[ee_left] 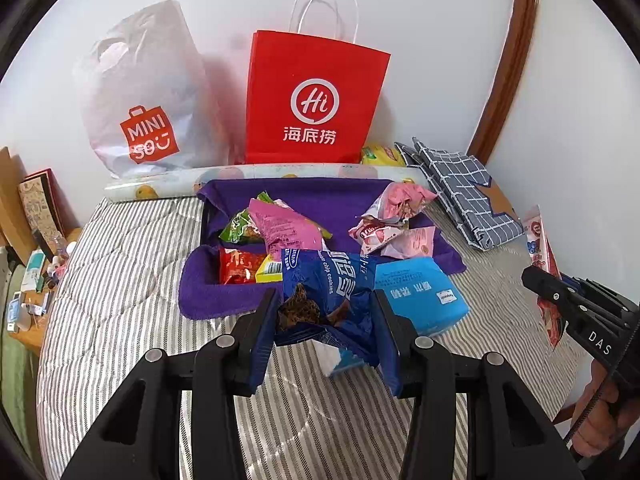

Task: Organize snacks
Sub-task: 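Carry the dark blue packet and ice-pop packet over the purple towel with both tools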

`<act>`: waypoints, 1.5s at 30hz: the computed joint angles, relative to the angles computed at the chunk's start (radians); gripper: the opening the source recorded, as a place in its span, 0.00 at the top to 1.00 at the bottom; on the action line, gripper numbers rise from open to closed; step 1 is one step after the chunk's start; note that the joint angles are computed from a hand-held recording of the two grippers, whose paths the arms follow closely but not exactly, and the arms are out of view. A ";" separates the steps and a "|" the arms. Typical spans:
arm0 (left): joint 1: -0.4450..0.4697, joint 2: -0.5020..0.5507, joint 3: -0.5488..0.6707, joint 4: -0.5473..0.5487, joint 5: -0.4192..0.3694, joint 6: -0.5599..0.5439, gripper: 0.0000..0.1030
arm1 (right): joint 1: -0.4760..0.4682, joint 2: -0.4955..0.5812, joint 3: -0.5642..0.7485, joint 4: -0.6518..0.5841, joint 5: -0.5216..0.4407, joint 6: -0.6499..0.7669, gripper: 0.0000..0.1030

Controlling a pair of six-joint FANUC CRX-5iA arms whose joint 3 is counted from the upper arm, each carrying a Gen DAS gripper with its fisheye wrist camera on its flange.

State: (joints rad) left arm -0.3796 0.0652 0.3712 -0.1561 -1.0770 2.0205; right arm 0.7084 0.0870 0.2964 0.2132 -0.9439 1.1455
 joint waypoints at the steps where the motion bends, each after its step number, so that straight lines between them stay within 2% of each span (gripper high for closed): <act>1: 0.002 0.001 0.001 0.001 0.000 -0.002 0.56 | -0.001 -0.002 -0.001 0.000 0.000 0.000 0.86; 28: 0.040 0.064 0.106 0.004 0.005 -0.043 0.56 | -0.030 0.115 0.178 -0.043 -0.026 0.076 0.86; 37: 0.058 0.100 0.161 -0.002 0.000 -0.048 0.56 | -0.068 0.200 0.306 -0.135 -0.092 0.141 0.86; 45: 0.083 0.132 0.196 0.007 -0.004 -0.056 0.56 | -0.085 0.264 0.397 -0.159 -0.131 0.169 0.86</act>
